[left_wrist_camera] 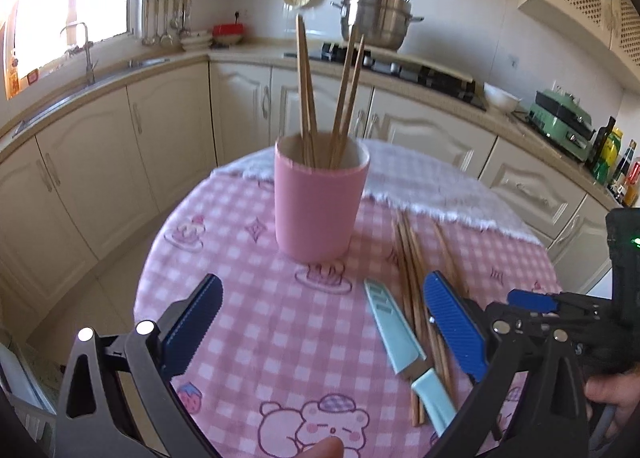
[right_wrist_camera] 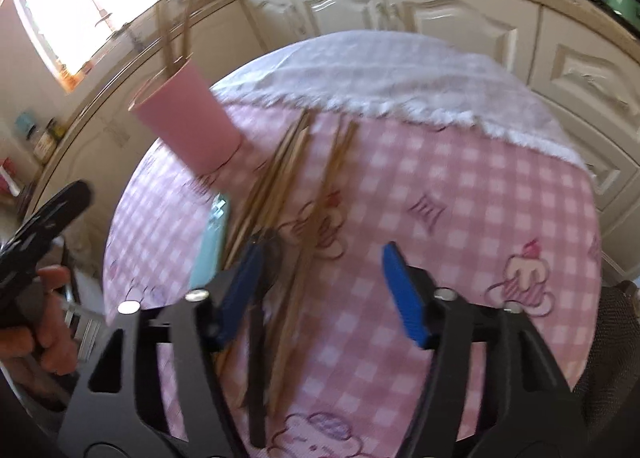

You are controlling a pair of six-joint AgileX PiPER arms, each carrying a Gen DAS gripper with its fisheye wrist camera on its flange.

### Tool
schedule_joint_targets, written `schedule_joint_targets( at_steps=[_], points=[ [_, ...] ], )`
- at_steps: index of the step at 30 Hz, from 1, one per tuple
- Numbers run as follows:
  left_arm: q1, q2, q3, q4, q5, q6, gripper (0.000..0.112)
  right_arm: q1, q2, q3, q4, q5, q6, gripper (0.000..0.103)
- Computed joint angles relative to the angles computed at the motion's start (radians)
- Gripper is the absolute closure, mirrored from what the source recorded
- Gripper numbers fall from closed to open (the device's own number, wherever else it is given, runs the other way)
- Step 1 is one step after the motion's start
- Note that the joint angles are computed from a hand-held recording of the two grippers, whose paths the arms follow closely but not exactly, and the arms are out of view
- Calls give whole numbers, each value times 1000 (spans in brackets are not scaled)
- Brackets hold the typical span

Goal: Organize utensils
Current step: 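Grasp the black spoon by its handle with the right gripper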

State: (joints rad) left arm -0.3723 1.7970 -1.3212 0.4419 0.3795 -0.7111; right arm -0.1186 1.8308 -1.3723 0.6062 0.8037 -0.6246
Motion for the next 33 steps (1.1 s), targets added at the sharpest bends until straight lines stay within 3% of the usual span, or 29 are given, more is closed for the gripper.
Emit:
schedule_joint_targets(
  at_steps=[3, 11, 17, 25, 33],
  points=[
    [8, 18, 7, -39, 1, 17, 14, 33, 5, 12, -8, 39, -36, 68],
    [24, 30, 33, -97, 0, 55, 14, 72, 3, 17, -19, 49, -61, 77],
    [21, 46, 35, -137, -5, 92, 14, 128, 33, -30, -154, 21, 40, 88],
    [10, 58, 26, -165, 3, 120, 14, 166, 51, -63, -256, 30, 114, 87],
    [8, 67, 18, -188, 10, 137, 14, 117, 45, -43, -203, 56, 92, 91]
  ],
)
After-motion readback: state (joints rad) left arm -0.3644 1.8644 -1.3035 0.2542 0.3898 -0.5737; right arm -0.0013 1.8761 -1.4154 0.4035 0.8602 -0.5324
